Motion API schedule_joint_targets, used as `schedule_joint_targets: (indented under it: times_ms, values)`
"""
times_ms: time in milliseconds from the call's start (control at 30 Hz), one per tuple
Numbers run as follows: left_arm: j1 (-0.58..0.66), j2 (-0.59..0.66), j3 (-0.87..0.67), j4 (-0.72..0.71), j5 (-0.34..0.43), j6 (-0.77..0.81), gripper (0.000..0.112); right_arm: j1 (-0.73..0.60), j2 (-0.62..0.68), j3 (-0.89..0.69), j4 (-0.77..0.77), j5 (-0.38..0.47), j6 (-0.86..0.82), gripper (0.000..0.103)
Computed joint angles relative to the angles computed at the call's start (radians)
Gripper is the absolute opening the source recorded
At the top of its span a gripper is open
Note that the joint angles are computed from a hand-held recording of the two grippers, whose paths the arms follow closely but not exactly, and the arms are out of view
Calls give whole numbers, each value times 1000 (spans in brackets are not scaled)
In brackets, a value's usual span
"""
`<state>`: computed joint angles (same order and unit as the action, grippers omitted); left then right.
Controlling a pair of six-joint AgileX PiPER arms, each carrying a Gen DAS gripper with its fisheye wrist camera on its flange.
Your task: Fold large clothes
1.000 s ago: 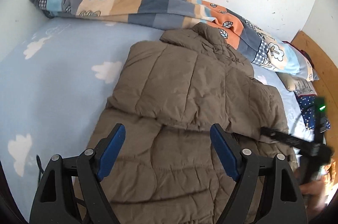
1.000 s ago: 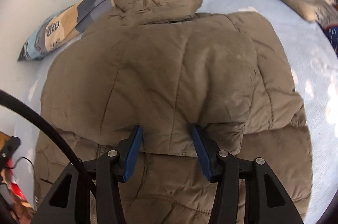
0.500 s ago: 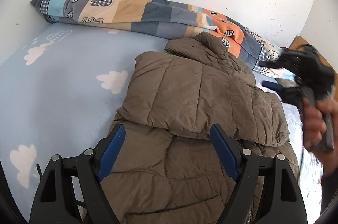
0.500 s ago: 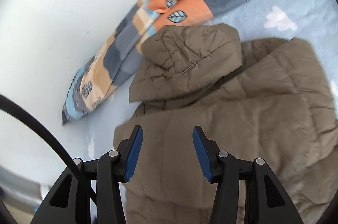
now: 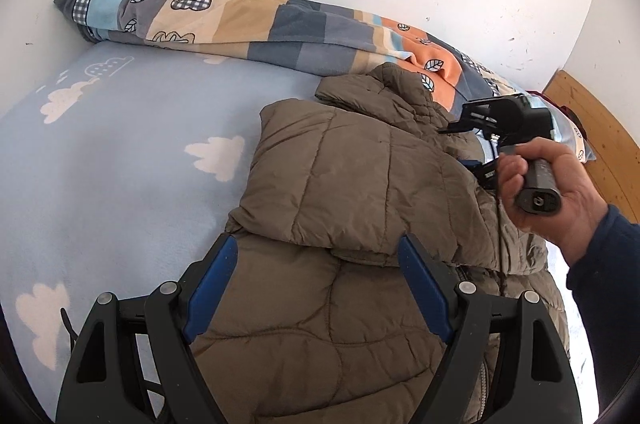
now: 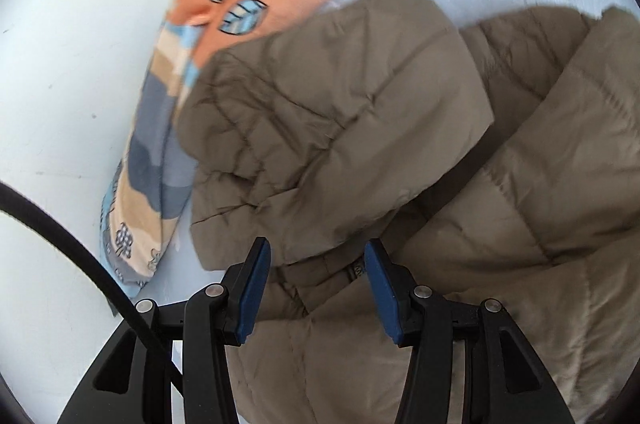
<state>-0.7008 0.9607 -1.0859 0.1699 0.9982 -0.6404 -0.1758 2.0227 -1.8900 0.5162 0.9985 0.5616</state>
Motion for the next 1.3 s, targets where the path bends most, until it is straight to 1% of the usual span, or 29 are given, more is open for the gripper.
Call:
schedule_joint_targets:
  times_ms: [67, 200, 233, 267, 333, 367, 400, 500, 600, 767, 867, 967, 1067, 1200, 1300]
  values:
    - [6, 0, 6, -17, -8, 14, 82, 3, 21, 1, -10, -13, 29, 54]
    - [23, 2, 17, -56, -21, 48, 82, 0, 22, 72, 43, -134, 2, 54]
    - [23, 3, 17, -56, -21, 49, 82, 2, 19, 85, 51, -156, -8, 48]
    - [23, 4, 17, -52, -21, 49, 82, 3, 15, 100, 67, -179, -26, 29]
    - [29, 6, 14, -48, -21, 48, 82, 8, -1, 118, 72, -207, -53, 14]
    - [34, 5, 12, -52, -21, 51, 82, 13, -14, 126, 60, -222, -50, 12]
    - [40, 3, 11, -56, -21, 52, 82, 15, -42, 156, 74, -253, -75, 11]
    - [38, -1, 0, -49, -12, 39, 82, 16, -122, 225, 111, -301, -123, 10]
    - [21, -8, -13, -24, 2, 15, 82, 12, -200, 259, 128, -313, -146, 9]
    - [17, -21, -37, -10, 26, -2, 82, 15, -326, 209, 104, -248, -106, 9]
    - [-2, -28, -53, 13, 46, -25, 82, -4, -408, 184, 111, -183, -82, 9]
    - [-15, -37, -68, 26, 64, -30, 82, -24, -496, 191, 123, -121, -71, 9]
    - [-32, -44, -81, 52, 82, -47, 82, -33, -624, 296, 136, -76, -96, 9]
    - [-29, -47, -86, 51, 89, -46, 82, -51, -810, 543, 152, -14, -178, 9]
    - [-61, -47, -86, 79, 98, -76, 82, -86, -908, 709, 137, 11, -237, 9]
